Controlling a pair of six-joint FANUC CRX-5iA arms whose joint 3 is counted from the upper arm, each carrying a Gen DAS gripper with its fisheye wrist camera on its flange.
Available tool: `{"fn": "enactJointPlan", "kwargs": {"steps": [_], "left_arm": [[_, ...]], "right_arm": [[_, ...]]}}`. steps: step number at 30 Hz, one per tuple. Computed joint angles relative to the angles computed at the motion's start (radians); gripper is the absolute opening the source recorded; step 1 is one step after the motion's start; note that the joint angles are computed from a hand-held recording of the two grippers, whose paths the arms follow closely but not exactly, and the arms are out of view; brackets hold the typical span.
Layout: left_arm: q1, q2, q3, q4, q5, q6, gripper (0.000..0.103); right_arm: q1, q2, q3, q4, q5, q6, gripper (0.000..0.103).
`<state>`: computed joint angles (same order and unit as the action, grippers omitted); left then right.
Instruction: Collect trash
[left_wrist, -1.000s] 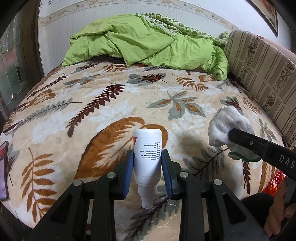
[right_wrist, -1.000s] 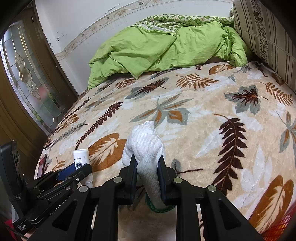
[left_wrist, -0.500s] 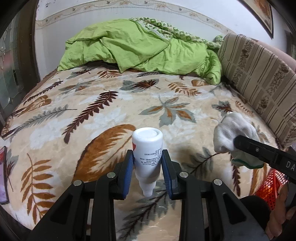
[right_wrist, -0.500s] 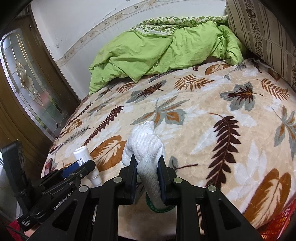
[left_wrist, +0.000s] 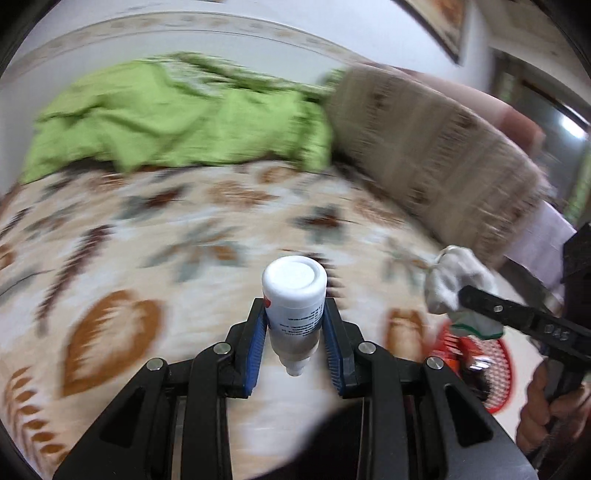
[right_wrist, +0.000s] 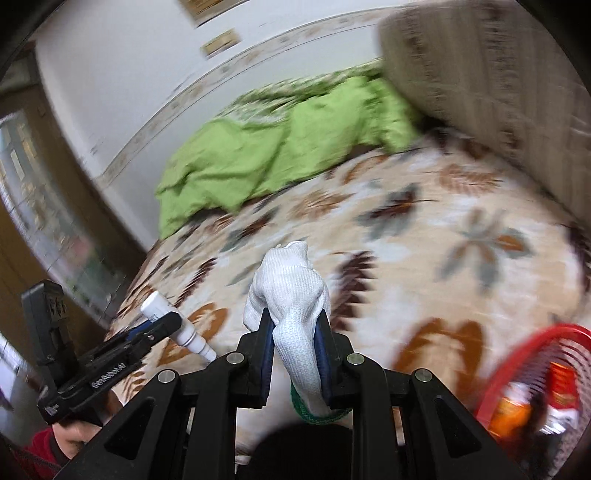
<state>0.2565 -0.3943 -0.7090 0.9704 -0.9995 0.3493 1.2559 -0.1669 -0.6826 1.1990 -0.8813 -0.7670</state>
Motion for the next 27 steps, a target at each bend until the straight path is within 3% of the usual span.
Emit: {"fn": "enactJointPlan", "kwargs": {"steps": [8, 11, 12, 13, 14, 20, 24, 26, 27], "left_arm": [[-0.315, 0.087, 0.077, -0.012, -0.119, 0.048, 0.029], [-0.416, 0.095, 0.077, -0.033, -0.095, 0.064, 0.030], [-0.432, 0.099, 0.081, -0.047, -0.091, 0.073, 0.037], [-0.447, 0.104, 0.087, -0.065, -0.088, 0.089, 0.041], [-0.450, 0.099, 0.086, -0.072, -0.088, 0.099, 0.047], [-0.383, 0.017, 0.038, -0.051, -0.047, 0.045, 0.069], [-0.279, -0.062, -0.011, -0.032, -0.033, -0.018, 0.084], [-0.240, -0.094, -0.031, -0.038, -0.015, -0.038, 0.087], [-0.218, -0.118, -0.046, -0.047, 0.004, -0.047, 0.091]], "right_arm": [[0.373, -0.182, -0.071, -0.314, -0.596, -0.191, 0.021], [0.441, -0.209, -0.073, -0.396, -0.705, -0.261, 0.025], [0.451, -0.213, -0.069, -0.427, -0.726, -0.276, 0.026], [0.452, -0.218, -0.064, -0.453, -0.734, -0.284, 0.036], [0.463, -0.225, -0.060, -0.481, -0.752, -0.311, 0.045], [0.465, -0.153, 0.018, -0.518, -0.834, -0.276, 0.059], [0.397, -0.010, 0.161, -0.566, -0.893, -0.159, 0.071], [0.374, 0.048, 0.216, -0.577, -0.911, -0.109, 0.085], [0.364, 0.069, 0.236, -0.586, -0.920, -0.094, 0.088]]}}
